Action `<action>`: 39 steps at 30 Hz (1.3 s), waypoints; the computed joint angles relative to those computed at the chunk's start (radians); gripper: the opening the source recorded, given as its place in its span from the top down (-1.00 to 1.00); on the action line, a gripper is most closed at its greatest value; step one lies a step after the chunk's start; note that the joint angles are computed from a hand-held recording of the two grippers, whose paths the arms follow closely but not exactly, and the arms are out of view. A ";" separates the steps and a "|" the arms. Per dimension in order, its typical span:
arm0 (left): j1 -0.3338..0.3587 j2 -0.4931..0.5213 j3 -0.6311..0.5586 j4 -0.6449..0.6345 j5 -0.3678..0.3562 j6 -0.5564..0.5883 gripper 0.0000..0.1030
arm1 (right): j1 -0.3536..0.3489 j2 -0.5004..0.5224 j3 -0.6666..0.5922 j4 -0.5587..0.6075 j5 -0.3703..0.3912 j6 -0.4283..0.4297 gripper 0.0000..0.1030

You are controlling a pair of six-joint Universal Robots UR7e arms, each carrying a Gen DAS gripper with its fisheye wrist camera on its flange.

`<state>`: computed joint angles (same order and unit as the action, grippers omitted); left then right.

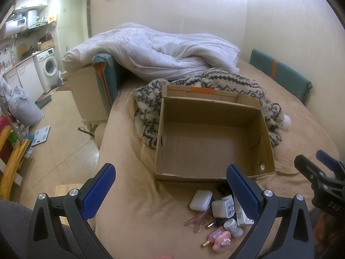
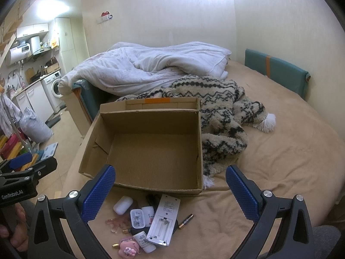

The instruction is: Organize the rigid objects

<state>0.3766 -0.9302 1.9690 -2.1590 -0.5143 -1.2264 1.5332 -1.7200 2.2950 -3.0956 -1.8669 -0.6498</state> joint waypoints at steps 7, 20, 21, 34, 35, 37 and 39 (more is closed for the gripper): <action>0.000 0.000 0.000 -0.001 0.000 0.001 -0.99 | 0.005 0.002 -0.003 0.001 -0.004 0.002 -1.00; -0.001 -0.001 0.001 -0.003 0.000 0.003 -0.99 | 0.008 0.003 -0.002 0.001 -0.010 0.003 -1.00; -0.001 -0.001 0.001 -0.003 0.001 0.005 -0.99 | 0.007 0.002 -0.002 0.005 -0.009 0.004 -1.00; 0.004 0.004 -0.004 -0.013 0.001 0.012 -0.99 | 0.008 0.002 -0.003 0.006 -0.012 0.004 -1.00; 0.005 0.005 -0.006 -0.011 0.001 0.012 -0.99 | 0.009 0.002 -0.003 0.007 -0.012 0.004 -1.00; 0.005 0.004 -0.004 -0.014 0.000 0.013 -0.99 | 0.009 0.004 -0.002 0.003 -0.012 0.003 -1.00; 0.004 0.004 -0.003 -0.015 0.001 0.012 -0.99 | 0.008 0.003 -0.003 0.005 -0.012 0.003 -1.00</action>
